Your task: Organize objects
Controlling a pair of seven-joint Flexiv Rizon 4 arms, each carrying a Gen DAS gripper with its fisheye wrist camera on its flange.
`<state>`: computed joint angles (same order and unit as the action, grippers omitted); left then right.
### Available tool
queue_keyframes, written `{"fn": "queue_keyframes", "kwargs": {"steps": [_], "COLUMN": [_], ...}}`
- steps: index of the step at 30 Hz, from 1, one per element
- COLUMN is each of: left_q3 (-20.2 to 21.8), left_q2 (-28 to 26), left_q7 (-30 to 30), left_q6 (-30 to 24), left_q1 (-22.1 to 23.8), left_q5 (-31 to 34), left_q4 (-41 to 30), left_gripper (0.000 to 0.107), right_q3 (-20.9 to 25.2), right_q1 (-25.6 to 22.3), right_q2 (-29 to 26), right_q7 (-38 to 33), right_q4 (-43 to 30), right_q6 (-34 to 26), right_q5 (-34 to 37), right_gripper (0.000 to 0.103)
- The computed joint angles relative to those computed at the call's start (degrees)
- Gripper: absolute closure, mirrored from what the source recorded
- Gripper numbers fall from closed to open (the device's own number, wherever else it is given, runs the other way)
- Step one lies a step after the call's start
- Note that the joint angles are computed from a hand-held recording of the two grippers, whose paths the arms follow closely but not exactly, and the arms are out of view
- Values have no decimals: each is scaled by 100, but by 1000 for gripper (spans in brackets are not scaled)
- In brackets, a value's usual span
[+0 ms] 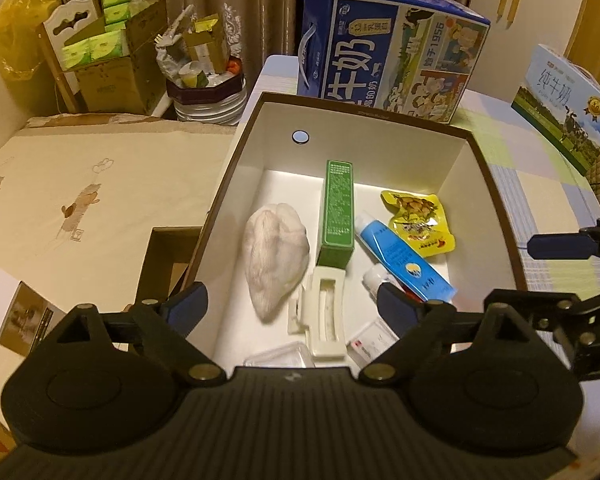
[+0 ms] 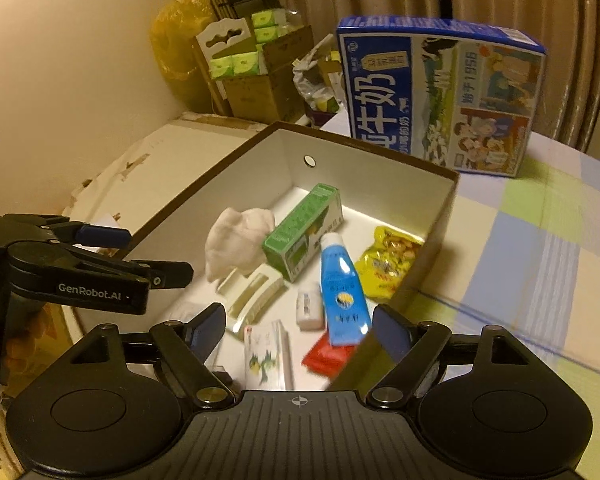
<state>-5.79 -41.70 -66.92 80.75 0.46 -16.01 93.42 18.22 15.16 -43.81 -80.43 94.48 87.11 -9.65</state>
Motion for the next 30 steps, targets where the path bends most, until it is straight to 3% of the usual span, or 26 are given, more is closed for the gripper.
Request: {"fn": "queue_keyframes", "kwargs": {"steps": [14,26,30], "left_q3": [298,954,1344], "left_q2": [892,1426,1549], "left_q7": [-728,-1715,-2201], "left_q6": [653,887,875], "left_q1": [-543,-1525,-1986], "left_q5": [236,799,1033], "left_q4": [1274,2023,2195], "left_gripper": [11,9,9], "right_q3": [634,1213,1542], "right_q1": [-859,-1689,-2111], "right_q2": [839,1411,1561], "right_q7": [-237,-304,-396], "right_q4": [1369,2357,2651], "right_q6": [510,656,625], "right_q5": [217,318,401], "right_gripper": [24,24,24]}}
